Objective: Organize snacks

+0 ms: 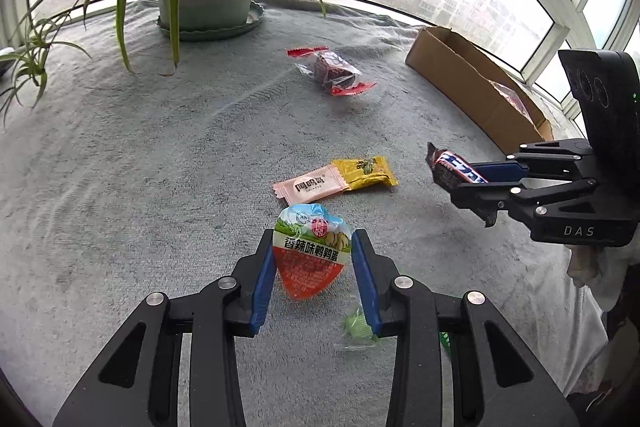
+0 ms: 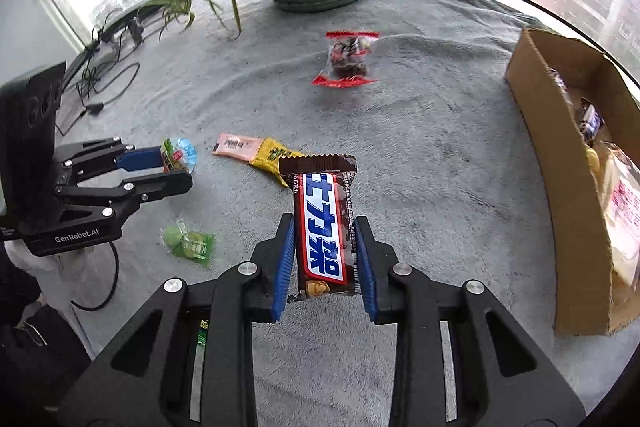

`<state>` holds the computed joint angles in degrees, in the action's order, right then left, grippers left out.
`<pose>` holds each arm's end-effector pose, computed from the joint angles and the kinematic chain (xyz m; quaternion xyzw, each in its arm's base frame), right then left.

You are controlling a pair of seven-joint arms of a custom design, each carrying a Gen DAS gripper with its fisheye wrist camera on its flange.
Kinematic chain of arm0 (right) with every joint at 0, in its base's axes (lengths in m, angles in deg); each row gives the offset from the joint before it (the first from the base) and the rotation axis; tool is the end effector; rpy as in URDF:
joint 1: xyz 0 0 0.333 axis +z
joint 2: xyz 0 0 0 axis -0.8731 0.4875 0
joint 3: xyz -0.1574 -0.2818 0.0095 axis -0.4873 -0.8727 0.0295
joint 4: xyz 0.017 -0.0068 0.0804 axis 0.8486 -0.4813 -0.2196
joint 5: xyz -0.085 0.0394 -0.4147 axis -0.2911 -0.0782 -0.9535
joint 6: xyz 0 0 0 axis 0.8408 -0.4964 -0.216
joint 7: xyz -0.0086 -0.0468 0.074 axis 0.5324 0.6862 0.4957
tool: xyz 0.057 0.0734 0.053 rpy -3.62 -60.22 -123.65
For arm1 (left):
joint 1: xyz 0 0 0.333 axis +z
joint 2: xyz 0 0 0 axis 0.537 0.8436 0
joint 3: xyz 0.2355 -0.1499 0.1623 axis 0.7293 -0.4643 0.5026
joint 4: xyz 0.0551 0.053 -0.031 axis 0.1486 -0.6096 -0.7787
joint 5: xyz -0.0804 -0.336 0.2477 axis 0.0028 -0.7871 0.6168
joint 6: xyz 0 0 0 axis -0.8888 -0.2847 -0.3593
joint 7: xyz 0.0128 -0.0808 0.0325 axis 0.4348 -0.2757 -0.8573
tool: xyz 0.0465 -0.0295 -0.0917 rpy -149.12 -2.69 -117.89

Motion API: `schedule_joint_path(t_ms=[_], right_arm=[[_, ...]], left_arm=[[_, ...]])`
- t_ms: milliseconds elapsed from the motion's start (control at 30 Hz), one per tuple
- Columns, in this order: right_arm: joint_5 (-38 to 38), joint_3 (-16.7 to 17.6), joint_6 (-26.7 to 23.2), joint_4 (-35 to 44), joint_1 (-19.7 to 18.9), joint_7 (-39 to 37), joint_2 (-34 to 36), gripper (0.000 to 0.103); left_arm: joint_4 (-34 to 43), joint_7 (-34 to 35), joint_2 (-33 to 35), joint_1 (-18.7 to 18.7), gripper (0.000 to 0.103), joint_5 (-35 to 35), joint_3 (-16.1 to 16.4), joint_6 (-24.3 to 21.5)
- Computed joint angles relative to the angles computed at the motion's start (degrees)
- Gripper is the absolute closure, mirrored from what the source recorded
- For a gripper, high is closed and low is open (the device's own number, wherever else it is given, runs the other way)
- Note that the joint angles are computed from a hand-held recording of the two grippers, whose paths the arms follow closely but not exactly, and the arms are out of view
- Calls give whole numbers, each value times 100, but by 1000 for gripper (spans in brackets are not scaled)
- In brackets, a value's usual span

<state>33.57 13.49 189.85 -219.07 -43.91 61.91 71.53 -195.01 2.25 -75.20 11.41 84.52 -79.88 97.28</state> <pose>0.4769 0.1493 0.4383 -0.8492 0.4522 -0.0188 0.2720 0.3852 -0.3070 0.4067 -0.6553 0.6847 -0.3004 0.1071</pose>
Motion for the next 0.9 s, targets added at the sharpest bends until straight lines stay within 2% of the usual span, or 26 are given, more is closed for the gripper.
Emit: schedule_joint_path(t_ms=[167,400,600,900], right_arm=[[127,-107,222,-207,-123,209,-388,73],[26,-333,389,-289,-405,392,-616,73],[-22,-481,663,-311,-655,553,-661,73],[-177,-637,908,-67,-981,607,-476,73]], left_arm=[[142,77,-15,-15,67,8,14,39],[757,381,384,21,68,66,35,94],[1459,530,861,133,68,327,-57,98],[2605,802,1696,99,67,667,-88,-87]])
